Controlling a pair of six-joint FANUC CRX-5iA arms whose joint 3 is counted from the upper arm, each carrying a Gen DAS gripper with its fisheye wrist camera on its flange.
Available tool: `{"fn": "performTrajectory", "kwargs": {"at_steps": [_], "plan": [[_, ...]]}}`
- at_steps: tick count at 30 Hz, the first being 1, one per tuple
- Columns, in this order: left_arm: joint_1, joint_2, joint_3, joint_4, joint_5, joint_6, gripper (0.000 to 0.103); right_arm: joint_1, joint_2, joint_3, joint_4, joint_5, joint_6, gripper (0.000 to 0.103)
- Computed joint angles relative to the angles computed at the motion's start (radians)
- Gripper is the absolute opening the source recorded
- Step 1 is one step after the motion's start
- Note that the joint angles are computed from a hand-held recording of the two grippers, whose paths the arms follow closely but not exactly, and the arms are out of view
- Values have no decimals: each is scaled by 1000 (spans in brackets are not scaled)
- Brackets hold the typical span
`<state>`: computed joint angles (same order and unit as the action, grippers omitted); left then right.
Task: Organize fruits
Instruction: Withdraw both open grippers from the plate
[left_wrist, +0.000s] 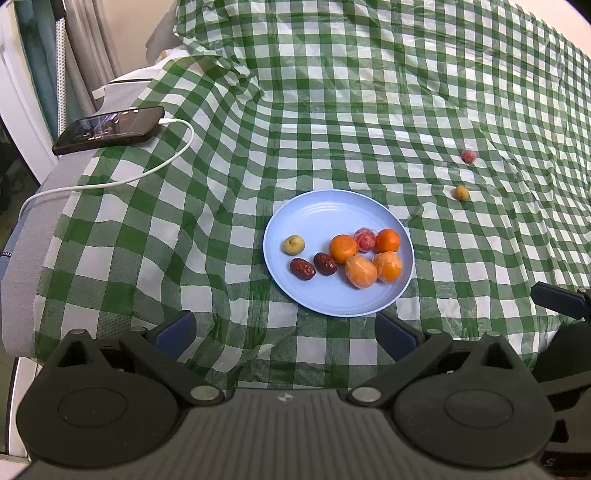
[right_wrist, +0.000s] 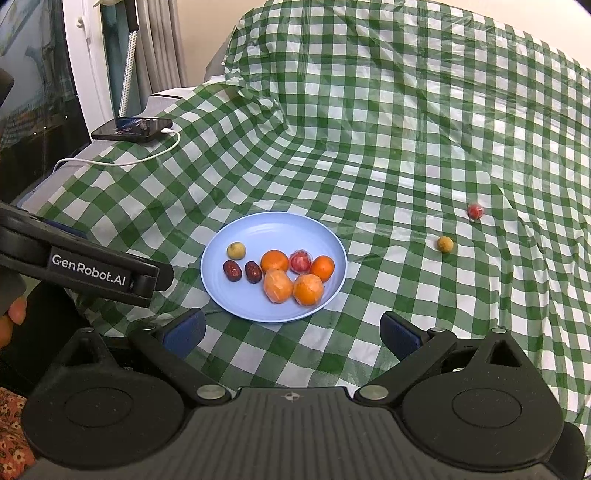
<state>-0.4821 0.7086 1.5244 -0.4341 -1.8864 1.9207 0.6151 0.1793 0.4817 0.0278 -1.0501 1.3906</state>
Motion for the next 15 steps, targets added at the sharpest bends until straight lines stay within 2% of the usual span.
{"fn": "performTrajectory", "kwargs": {"at_steps": [15], "plan": [[3,36,63,-3,-34,-17,103,-8,11,12,-13,-11,2,100]]}}
